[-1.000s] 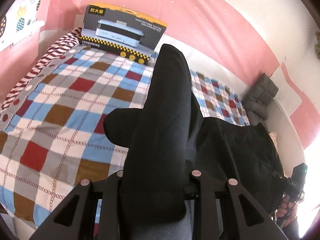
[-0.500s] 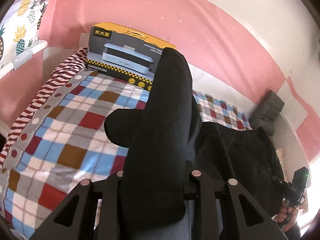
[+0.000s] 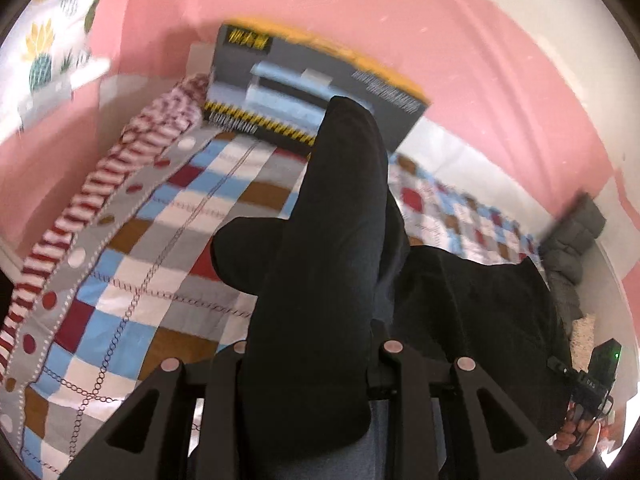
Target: Fold large clothes
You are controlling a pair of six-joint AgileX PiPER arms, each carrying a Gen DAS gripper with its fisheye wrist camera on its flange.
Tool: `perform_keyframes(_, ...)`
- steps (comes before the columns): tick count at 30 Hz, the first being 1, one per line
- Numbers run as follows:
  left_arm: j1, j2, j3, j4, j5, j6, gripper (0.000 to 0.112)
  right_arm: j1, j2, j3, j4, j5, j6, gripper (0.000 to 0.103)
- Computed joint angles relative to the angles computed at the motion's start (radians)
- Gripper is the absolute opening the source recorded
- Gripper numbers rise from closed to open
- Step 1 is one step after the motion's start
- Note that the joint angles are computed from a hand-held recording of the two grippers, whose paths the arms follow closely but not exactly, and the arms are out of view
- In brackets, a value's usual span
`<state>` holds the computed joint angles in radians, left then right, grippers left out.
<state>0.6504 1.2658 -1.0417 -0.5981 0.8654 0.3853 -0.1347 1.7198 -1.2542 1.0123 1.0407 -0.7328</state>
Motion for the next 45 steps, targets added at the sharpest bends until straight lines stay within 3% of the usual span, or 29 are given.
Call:
perform_keyframes(5, 0.028, 0.129, 0.111, -0.032, -0.127, 0.085, 0.031, 0.002, 0.098, 0.031, -0.032, -0.053, -0.008, 0.038)
perform_keyframes(8, 0.088, 0.200, 0.165, -0.149, -0.141, 0.225, 0.043, -0.027, 0.149, 0.058, -0.022, -0.036, -0.060, 0.047)
perform_keyframes(12, 0.077, 0.224, 0.210, -0.168, -0.204, 0.281, 0.061, -0.042, 0.183, 0.063, -0.015, -0.035, -0.053, 0.065)
perform_keyframes(19, 0.153, 0.150, 0.219, -0.167, -0.141, 0.263, 0.061, -0.036, 0.089, 0.066, -0.146, -0.059, 0.057, 0.070)
perform_keyframes(26, 0.379, -0.049, 0.293, -0.321, -0.011, 0.453, 0.060, -0.020, -0.169, 0.179, -0.234, -0.238, 0.015, 0.070)
perform_keyframes(27, 0.365, -0.065, 0.303, -0.316, -0.011, 0.463, 0.060, 0.001, -0.183, 0.186, -0.248, -0.258, 0.014, 0.069)
perform_keyframes(30, 0.260, -0.087, 0.340, -0.284, -0.079, 0.458, 0.060, 0.100, -0.180, 0.189, -0.341, -0.317, 0.066, 0.029)
perform_keyframes(31, 0.213, -0.076, 0.349, -0.262, -0.125, 0.437, 0.060, 0.121, -0.156, 0.177, -0.360, -0.319, 0.086, 0.026)
perform_keyframes(34, 0.082, -0.004, 0.357, -0.178, -0.306, 0.331, 0.057, 0.178, -0.085, 0.140, -0.452, -0.364, 0.170, 0.022)
perform_keyframes(38, 0.061, 0.096, 0.331, -0.132, -0.386, 0.267, 0.057, 0.189, -0.044, 0.123, -0.524, -0.383, 0.232, 0.022)
perform_keyframes(41, 0.078, 0.064, 0.345, -0.127, -0.373, 0.270, 0.056, 0.178, -0.080, 0.141, -0.517, -0.371, 0.234, 0.022)
perform_keyframes(45, 0.119, -0.085, 0.400, -0.071, -0.295, 0.233, 0.056, 0.174, -0.200, 0.214, -0.519, -0.346, 0.211, 0.022)
